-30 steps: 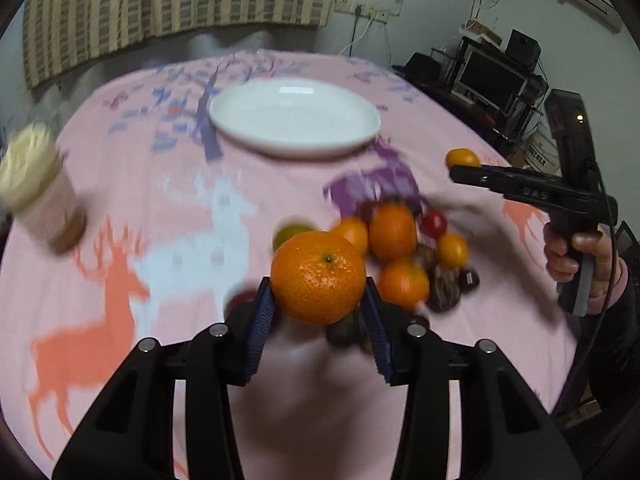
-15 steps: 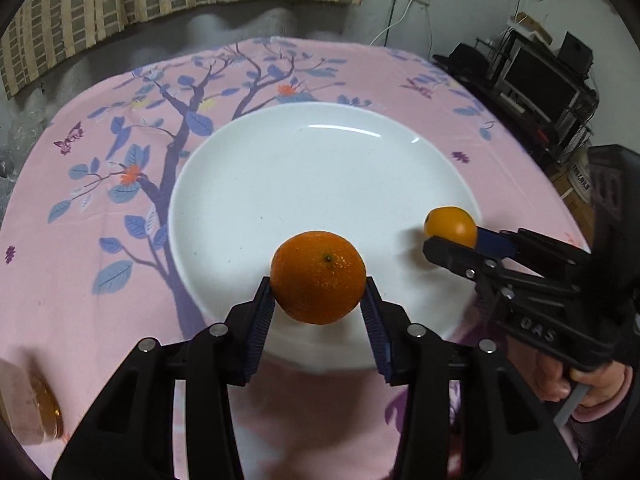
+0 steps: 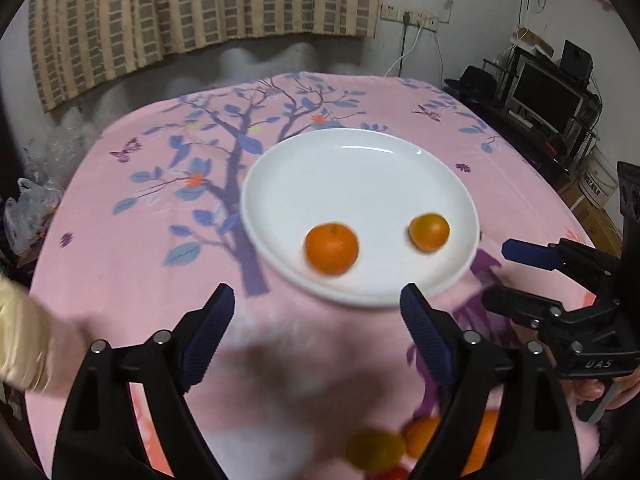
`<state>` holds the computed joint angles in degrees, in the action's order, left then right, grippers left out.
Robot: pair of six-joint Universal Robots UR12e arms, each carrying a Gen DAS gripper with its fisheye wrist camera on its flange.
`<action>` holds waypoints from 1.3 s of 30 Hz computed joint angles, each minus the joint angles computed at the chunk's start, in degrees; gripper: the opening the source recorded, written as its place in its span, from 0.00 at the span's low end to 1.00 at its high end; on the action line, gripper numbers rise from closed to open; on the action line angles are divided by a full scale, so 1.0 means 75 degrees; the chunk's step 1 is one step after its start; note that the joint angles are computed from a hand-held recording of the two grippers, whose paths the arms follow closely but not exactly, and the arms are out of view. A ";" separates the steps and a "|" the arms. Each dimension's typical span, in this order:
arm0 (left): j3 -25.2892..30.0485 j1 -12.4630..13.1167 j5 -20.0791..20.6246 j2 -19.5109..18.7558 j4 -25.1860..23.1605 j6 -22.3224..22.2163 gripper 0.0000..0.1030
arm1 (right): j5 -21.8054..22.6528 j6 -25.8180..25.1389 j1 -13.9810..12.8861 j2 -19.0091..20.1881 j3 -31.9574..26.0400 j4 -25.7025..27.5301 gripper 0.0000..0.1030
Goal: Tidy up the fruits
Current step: 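Grasp an orange with the right tool while the left tool grasps a red plum, place both on plate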
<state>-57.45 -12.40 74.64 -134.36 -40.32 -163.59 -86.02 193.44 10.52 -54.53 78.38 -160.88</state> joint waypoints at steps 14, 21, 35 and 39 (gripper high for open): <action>-0.3544 0.0473 -0.0123 0.1738 0.2162 0.0159 0.84 | -0.0049 -0.1173 0.0602 -0.0513 0.0968 0.0096 0.71; -0.3564 0.0405 -0.0077 0.1660 0.1946 0.0546 0.74 | -0.0067 -0.1104 0.0582 -0.0524 0.1037 0.0117 0.66; -0.3416 0.0428 -0.0439 0.1551 0.1352 0.0715 0.49 | 0.0220 -0.1088 0.0540 -0.0446 0.0912 0.0395 0.50; -0.3361 0.0444 -0.0492 0.1525 0.1190 0.0652 0.45 | 0.0244 -0.1061 0.0533 -0.0450 0.0926 0.0375 0.43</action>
<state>-82.65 -9.07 70.95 -122.93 -31.39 -158.70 -84.19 185.48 14.51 -57.91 85.32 -158.07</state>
